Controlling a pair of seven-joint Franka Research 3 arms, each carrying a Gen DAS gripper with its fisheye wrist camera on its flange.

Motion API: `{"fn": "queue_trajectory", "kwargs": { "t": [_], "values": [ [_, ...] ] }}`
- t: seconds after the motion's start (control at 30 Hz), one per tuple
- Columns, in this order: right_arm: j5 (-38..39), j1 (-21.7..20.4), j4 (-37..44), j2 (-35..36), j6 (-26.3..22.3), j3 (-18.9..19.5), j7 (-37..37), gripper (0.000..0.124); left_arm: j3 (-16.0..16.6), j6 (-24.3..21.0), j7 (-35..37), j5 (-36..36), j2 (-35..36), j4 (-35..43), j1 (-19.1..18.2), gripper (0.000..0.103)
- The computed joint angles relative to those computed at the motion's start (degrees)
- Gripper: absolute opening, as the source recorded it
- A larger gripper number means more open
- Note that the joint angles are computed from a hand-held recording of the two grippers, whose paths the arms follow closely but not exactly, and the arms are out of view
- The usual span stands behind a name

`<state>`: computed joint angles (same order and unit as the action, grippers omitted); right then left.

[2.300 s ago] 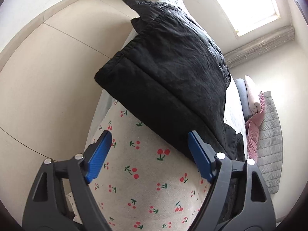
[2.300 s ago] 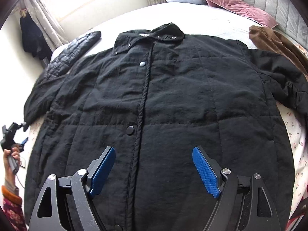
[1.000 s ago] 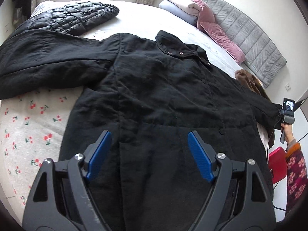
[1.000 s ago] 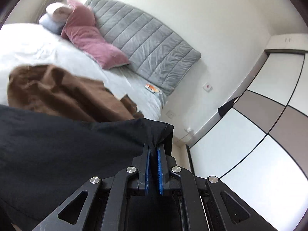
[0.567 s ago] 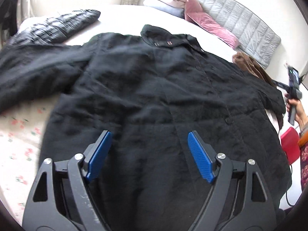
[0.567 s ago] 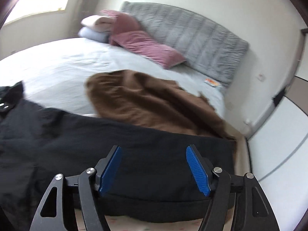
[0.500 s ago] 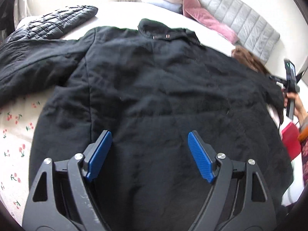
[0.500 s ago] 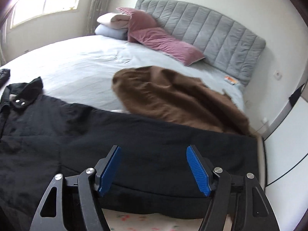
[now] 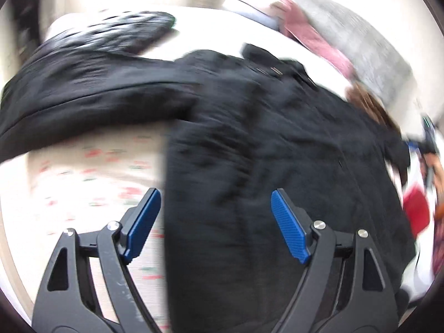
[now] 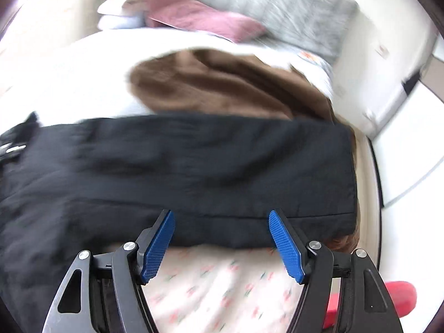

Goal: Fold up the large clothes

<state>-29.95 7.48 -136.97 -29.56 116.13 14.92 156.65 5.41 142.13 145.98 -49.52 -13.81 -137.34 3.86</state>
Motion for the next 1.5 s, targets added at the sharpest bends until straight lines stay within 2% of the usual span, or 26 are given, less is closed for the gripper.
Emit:
{"fn": "queue_trajectory", "kwargs": {
  "t": [0.07,0.13,0.3,0.47,0.57,0.63,0.7,0.73,0.8,0.83,0.87,0.93,1.03,1.13,1.3,1.5],
  "values": [
    [2.3,2.1,2.6,0.1,1.1,1.3,0.4,0.082,1.3,-1.1,-3.8,-0.7,2.3,2.7,1.7,0.082],
    [4.5,4.1,4.9,1.3,3.1,2.5,0.8,0.083,2.1,-2.1,-7.2,-1.7,4.7,5.3,3.9,0.082],
    [4.9,7.9,13.5,9.9,6.1,4.6,-0.9,0.083,2.1,-3.3,-13.8,-4.6,10.6,10.8,9.9,0.082],
    [2.2,12.3,16.4,16.7,12.5,4.8,3.5,0.084,0.4,-3.2,-18.0,-10.8,17.3,15.5,15.0,0.082],
    [2.0,14.8,16.9,21.0,16.5,3.5,5.4,0.084,-1.2,-2.9,-19.5,-16.0,21.2,18.0,17.9,0.082],
    [3.2,16.5,16.8,23.2,19.0,2.2,5.7,0.084,-2.5,-1.5,-19.4,-20.1,23.2,19.3,19.5,0.082],
    [5.3,18.0,17.3,25.0,19.7,0.7,5.0,0.084,-3.9,2.3,-18.4,-25.3,24.7,19.9,20.4,0.082],
    [6.2,18.5,17.5,25.5,19.4,0.0,4.3,0.084,-4.5,3.2,-17.5,-28.1,25.3,20.3,20.9,0.079],
    [4.5,19.3,17.1,25.8,19.9,-0.7,6.3,0.084,-5.4,4.1,-15.3,-34.1,26.3,21.0,21.8,0.066],
    [4.4,19.6,16.6,25.7,20.6,-1.1,6.5,0.084,-5.7,4.4,-14.6,-36.7,26.7,21.5,22.0,0.052],
    [5.0,19.8,16.3,25.9,20.9,-1.5,6.5,0.084,-5.7,4.8,-14.8,-37.5,27.0,22.0,22.1,0.035],
    [5.7,19.9,15.3,25.4,21.3,-2.0,6.8,0.084,-5.9,7.8,-15.3,-37.0,26.5,22.6,21.1,0.011],
    [5.7,19.7,14.2,24.8,21.2,-2.3,7.5,0.084,-6.5,13.3,-7.6,-41.6,22.0,21.4,19.5,0.008],
    [6.0,19.2,12.8,23.8,22.5,-2.5,8.4,0.084,-6.0,14.7,0.1,-44.9,17.0,21.0,17.1,0.007],
    [6.9,18.5,11.6,22.9,24.4,-2.2,8.4,0.084,-5.3,11.7,7.6,-46.4,10.1,22.2,12.4,0.006],
    [7.1,17.8,10.9,22.4,25.8,-1.8,8.3,0.084,-6.1,8.2,8.8,-43.2,6.7,24.4,5.9,0.006]
  ]
}}
